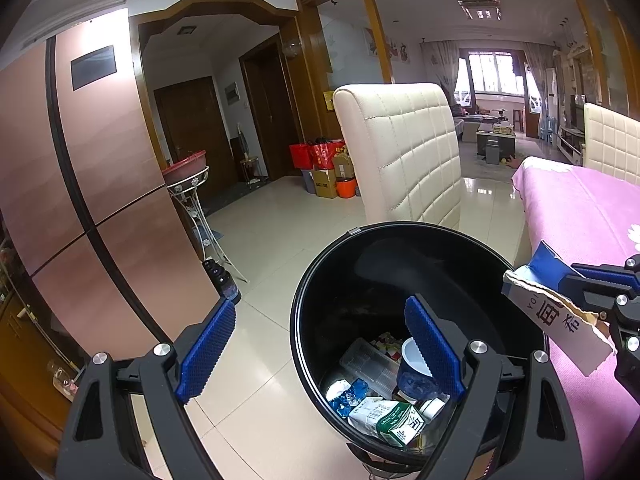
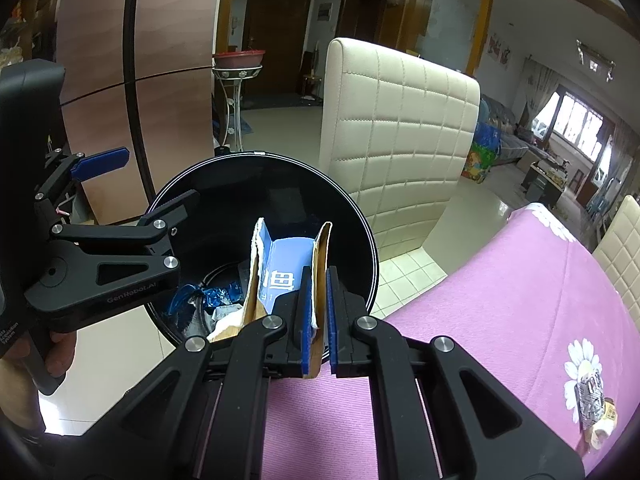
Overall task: Collect trash
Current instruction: 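Open left gripper to drop the cup while right gripper opens to drop the carton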
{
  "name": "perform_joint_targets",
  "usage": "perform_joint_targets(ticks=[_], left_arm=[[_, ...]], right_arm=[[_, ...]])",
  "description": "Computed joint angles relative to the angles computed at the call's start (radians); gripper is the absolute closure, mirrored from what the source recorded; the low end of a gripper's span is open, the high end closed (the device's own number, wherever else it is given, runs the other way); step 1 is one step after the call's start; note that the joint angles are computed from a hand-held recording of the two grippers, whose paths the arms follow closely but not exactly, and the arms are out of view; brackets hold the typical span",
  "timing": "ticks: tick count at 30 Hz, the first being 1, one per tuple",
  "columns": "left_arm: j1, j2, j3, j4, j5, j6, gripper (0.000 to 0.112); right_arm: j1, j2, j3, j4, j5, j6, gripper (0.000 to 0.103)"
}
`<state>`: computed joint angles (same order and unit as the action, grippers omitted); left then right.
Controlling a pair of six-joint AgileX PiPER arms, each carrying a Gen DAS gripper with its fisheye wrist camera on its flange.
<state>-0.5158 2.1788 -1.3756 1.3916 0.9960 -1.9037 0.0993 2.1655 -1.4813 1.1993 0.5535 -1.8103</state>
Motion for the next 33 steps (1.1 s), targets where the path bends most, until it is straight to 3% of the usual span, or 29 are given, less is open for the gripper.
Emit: perform_joint_targets(ticks=[16, 26, 29, 33], left_arm=[[0.002, 0.002, 0.005, 0.003, -0.012, -0.01, 0.028], [-0.003, -0.001, 0.012, 0.011, -0.012, -0.013, 0.028], [-0.002, -0.01, 0.021, 0.015, -0.009, -0.022, 0.028], [0.0, -0.017, 0.029, 0.02, -0.01, -0.033, 0.028]], right_arm=[[0.005, 0.04, -0.073, -0.14, 0.033, 0.174, 0.094], [0.01, 0.055, -0.086, -0.158, -0.012, 0.184, 0.092], [0.001, 0.069, -0.118, -0.175, 0.028, 0.216, 0.092], [-0.001, 0.075, -0.126, -0.149, 0.039, 0.194, 0.08]])
